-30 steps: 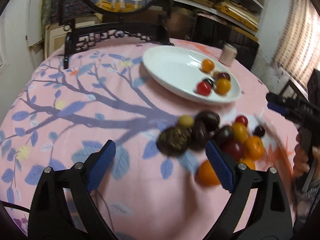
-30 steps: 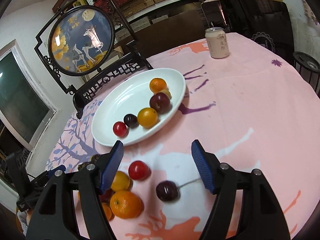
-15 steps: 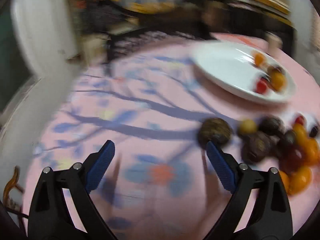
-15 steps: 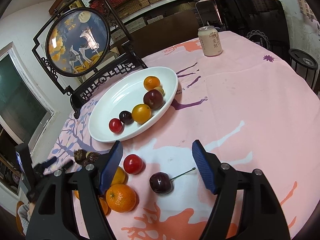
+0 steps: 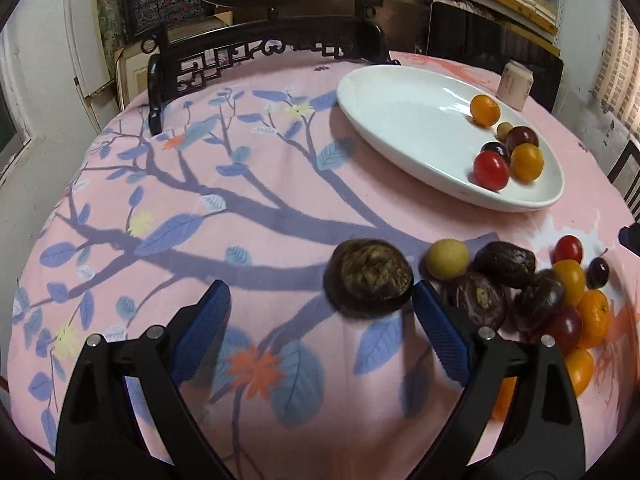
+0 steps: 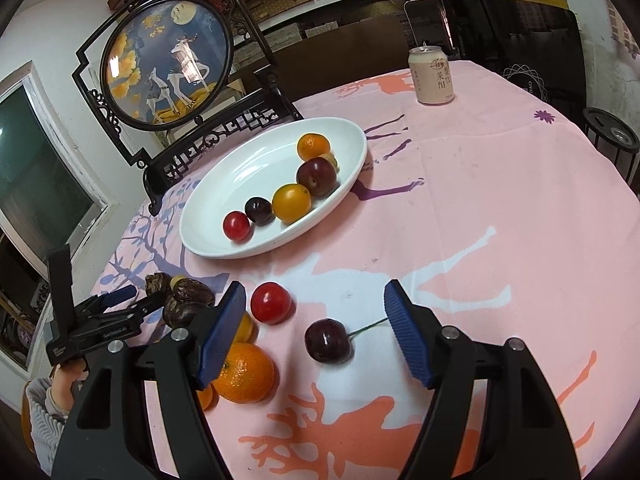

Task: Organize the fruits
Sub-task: 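Grasp the dark dried fruit with the left tool while the right tool grasps a dark cherry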

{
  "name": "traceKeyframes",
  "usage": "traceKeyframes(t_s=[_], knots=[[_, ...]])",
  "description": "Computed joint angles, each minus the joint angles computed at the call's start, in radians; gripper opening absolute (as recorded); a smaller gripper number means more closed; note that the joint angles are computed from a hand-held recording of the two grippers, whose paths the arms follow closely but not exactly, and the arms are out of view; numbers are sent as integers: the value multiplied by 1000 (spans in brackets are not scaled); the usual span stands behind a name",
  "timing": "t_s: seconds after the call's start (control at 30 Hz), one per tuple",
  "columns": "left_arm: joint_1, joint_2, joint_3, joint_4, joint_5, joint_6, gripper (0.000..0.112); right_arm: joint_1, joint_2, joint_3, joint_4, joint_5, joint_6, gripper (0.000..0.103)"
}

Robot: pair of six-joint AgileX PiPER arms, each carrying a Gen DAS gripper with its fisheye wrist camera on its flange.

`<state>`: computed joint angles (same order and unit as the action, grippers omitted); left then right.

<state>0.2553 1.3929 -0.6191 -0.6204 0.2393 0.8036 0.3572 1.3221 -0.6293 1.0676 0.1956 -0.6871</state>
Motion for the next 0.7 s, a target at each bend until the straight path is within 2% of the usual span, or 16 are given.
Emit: traceKeyframes(t_s=[0.03,0.07,0.13,0.2,0.23,0.37,0.47,0.57,0.7], knots=[[-8,10,-9,41,0,-39,91,-2,3,0,-2,3,1,72],[-10,21,-22,44,20,-38,81,-3,5,0,-4,6,1,72],[1,20,-20,-66,35,85,71,1,12,-3,-58,8,54,72],[20,16,-18,-178,60,212,49,-6,21,-5,-56,28,48,72],[21,12,-15,-195,63,233,46,-11,28,-7,-43,41,35,72],[34,-15,9,-266,62,302,46,-27,36,-3,-12,65,4,68],[74,-18,9,-310,95,344,46,-37,42,0,14,91,-25,65],[99,-9,3,-321,121,349,46,-41,42,4,17,105,-29,60],[95,-5,2,-307,117,336,46,-49,47,4,30,123,-44,60]])
